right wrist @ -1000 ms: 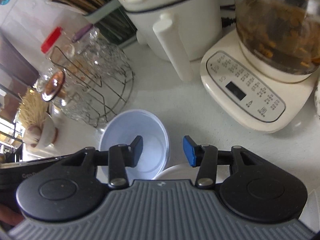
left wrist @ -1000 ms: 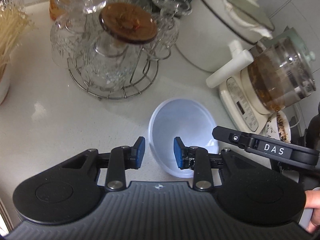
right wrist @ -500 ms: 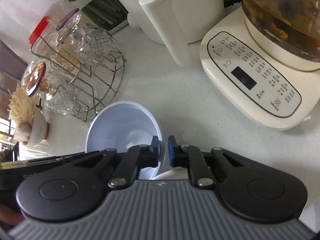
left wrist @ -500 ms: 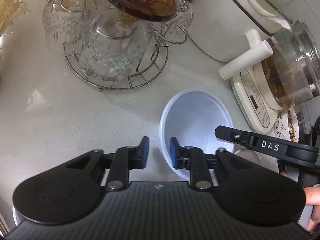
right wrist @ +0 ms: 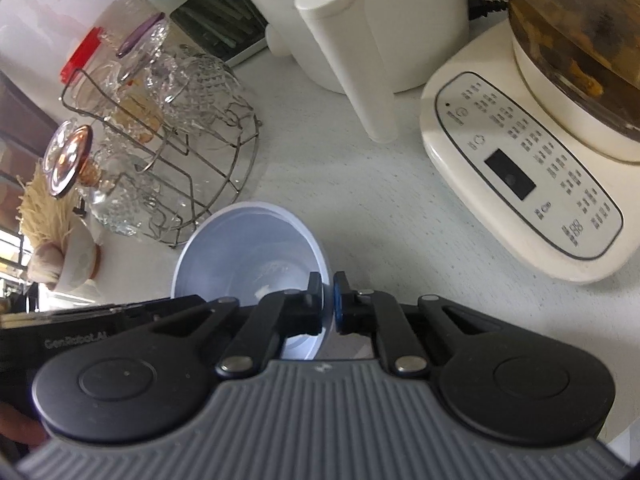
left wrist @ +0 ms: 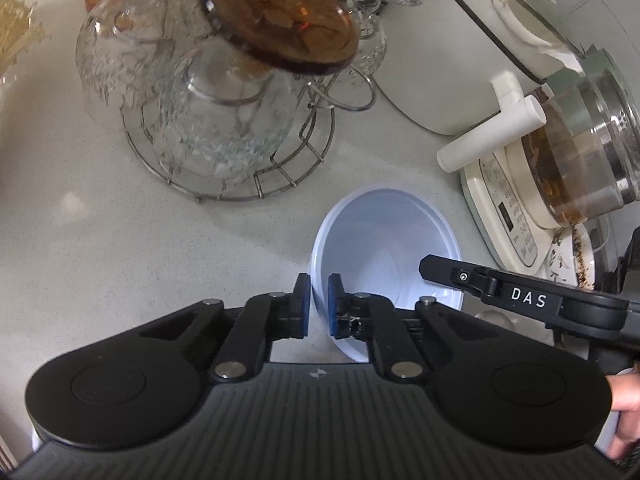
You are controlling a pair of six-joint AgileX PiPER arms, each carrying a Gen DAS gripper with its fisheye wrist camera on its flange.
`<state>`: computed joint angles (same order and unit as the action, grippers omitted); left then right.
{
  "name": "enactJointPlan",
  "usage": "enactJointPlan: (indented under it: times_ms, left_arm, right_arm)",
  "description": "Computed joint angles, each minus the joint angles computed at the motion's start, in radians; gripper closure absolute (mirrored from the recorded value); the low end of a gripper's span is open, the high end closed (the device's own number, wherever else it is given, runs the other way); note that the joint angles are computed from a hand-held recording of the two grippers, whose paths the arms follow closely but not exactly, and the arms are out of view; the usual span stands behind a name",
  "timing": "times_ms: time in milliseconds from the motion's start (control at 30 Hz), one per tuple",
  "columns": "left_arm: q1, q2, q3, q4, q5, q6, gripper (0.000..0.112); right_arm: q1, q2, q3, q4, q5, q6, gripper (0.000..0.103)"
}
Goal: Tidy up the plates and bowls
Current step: 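Lift the held blue bowl with both grippers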
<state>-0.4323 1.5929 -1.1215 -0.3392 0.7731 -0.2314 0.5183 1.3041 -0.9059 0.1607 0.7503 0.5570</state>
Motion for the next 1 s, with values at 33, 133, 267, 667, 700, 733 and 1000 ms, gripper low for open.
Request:
enactJointPlan:
  times_ms: [33, 133, 267, 667, 700, 733, 1000]
  left_arm:
    - [-0.002, -0.002, 0.0, 0.006, -0.001, -0.005, 0.103]
    - [-0.004, -0.009, -0.002, 0.016, -0.001, -0.012, 0.103]
    - [-0.021, -0.033, -0.001, 0.046, -0.004, -0.048, 0.103]
    - [-0.074, -0.181, 0.045, 0.144, 0.007, -0.209, 0.103]
    - [-0.082, -0.195, 0.047, 0.16, 0.009, -0.229, 0.103]
    - [-0.086, -0.21, 0.047, 0.173, 0.014, -0.249, 0.103]
    - [-0.142, -0.328, 0.05, 0.286, 0.067, -0.43, 0.103]
  right_arm:
    - [0.001, 0.001, -0.002, 0.0, -0.001, -0.004, 0.095]
    - [0.0, -0.002, -0.005, -0.002, -0.002, -0.011, 0.095]
    - [0.002, -0.014, -0.01, -0.005, -0.003, -0.02, 0.095]
    - [0.001, -0.098, -0.028, 0.016, 0.042, -0.064, 0.095]
    - [0.005, -0.106, -0.031, 0.016, 0.045, -0.064, 0.095]
    - [0.008, -0.113, -0.036, 0.017, 0.049, -0.065, 0.095]
    - [0.036, -0.157, -0.112, 0.022, 0.121, -0.062, 0.095]
